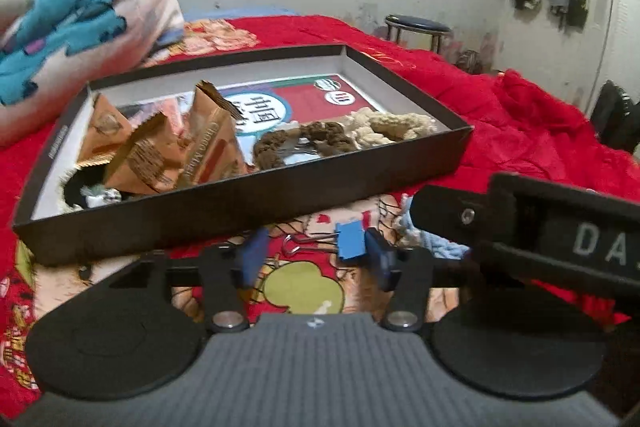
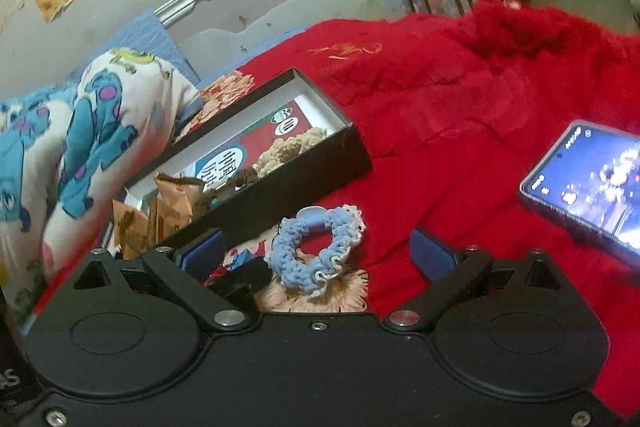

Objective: Organize objects
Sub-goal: 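Move both open tools back to the blue clip and scrunchie, then grasp the blue binder clip with the left tool while the right grasps the blue scrunchie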

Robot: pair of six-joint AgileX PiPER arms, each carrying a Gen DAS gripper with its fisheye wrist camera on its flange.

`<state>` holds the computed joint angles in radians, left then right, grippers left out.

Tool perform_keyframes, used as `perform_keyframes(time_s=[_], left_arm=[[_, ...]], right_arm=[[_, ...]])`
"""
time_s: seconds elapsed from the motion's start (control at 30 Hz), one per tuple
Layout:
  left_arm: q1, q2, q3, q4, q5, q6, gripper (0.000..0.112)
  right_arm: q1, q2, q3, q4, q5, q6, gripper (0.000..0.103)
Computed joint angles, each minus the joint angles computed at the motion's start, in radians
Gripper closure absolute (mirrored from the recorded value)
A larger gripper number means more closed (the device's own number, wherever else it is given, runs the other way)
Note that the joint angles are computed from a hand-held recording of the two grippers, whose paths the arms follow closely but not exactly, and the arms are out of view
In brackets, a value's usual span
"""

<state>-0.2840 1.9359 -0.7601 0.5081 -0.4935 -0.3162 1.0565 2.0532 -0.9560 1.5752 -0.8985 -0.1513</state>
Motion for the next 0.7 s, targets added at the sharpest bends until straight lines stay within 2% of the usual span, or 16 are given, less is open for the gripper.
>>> perform_keyframes(time_s=[0.23,0.4,0.5,0.57,0.7], left_arm=[[0.012,-0.028,0.03,-0.114,0.005,0.055,0.065],[0.011,-0.044,0.031,-0.248,0.053,0.177,0.063],[0.022,-0.048,0.035,-0.237,0.05,0.188,0.062],[0.023,-0.06,0.053,-0.288,0.039,0.239,0.061],[0.04,-0.056,0.034,-0.217,0.067,0.179,0.065]], right_arm=[[0.006,0.024,0.002,-0.028,-0.039,0.072,0.006],[0.006,0.031,0.007,-0.037,-0.055,0.098,0.008],[0.005,0.041,-0.001,-0.042,-0.061,0.091,0.01],[0.006,0.051,-0.017,-0.032,-0.073,0.082,0.016],[-0.003,0.08,-0.084,0.029,-0.073,-0.044,0.03]])
